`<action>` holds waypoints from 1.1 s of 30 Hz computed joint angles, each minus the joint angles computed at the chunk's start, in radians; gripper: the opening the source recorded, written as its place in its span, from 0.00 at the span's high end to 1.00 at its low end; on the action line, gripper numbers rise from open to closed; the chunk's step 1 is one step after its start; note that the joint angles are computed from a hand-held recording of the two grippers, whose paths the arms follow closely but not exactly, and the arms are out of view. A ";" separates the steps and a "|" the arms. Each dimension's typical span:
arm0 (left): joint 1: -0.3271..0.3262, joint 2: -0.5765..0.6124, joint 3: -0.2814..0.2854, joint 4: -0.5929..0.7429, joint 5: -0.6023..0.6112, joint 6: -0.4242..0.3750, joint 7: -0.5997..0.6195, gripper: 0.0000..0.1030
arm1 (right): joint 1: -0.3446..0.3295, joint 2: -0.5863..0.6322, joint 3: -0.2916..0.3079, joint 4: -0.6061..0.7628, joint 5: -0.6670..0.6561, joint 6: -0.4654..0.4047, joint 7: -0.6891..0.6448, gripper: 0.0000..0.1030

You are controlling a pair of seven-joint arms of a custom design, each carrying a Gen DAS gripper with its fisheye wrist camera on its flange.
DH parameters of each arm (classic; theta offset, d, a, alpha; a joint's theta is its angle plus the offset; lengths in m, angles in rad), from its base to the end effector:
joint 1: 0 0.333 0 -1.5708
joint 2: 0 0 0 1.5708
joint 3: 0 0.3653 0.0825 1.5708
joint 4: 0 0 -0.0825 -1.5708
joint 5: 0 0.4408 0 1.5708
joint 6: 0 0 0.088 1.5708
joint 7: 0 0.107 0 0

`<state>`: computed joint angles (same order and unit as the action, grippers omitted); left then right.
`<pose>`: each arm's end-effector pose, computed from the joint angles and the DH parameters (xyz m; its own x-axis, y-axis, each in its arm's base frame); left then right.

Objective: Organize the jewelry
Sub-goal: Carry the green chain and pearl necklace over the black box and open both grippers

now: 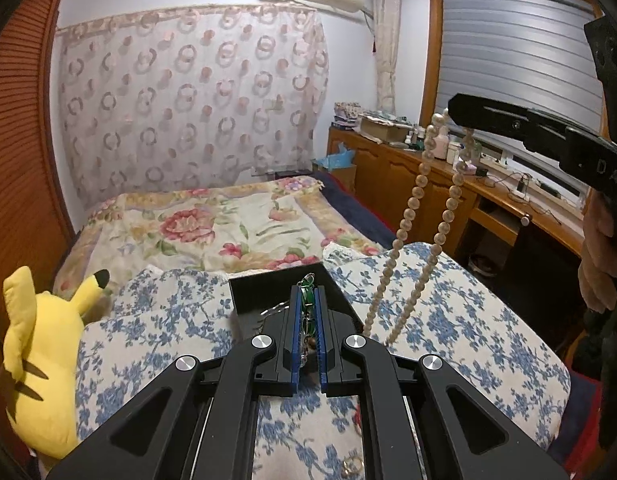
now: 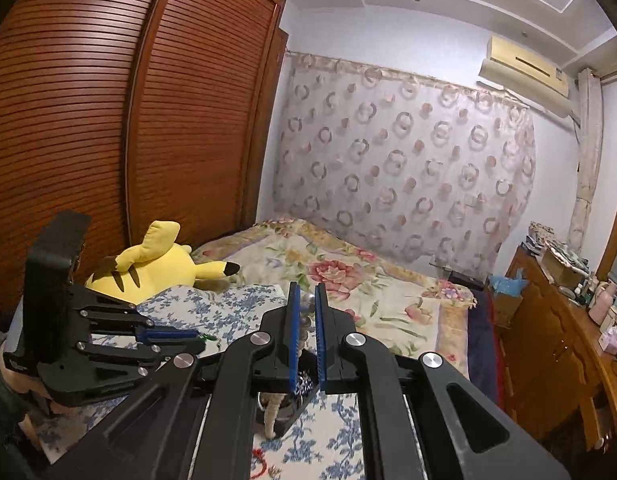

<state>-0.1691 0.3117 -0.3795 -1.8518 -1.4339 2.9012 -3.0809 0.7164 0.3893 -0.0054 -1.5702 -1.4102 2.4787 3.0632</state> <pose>0.6462 -0.2990 0.4221 -0.7436 -0.6643 0.0752 -0.3969 0.3481 -0.8493 0.5902 0.5138 0.4970 0.0705 -0.9794 0.1894 -0.3822 -0.2019 -0.9018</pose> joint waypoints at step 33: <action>0.114 0.297 -0.102 0.227 0.737 0.083 -0.659 0.69 | 0.008 0.309 -0.198 0.358 0.377 0.263 -0.293 0.92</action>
<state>-0.0552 0.6091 -0.4816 -1.6247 -0.6965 2.9847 -3.7403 0.7240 0.6980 -0.2036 -1.2122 -1.0334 2.7416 2.7699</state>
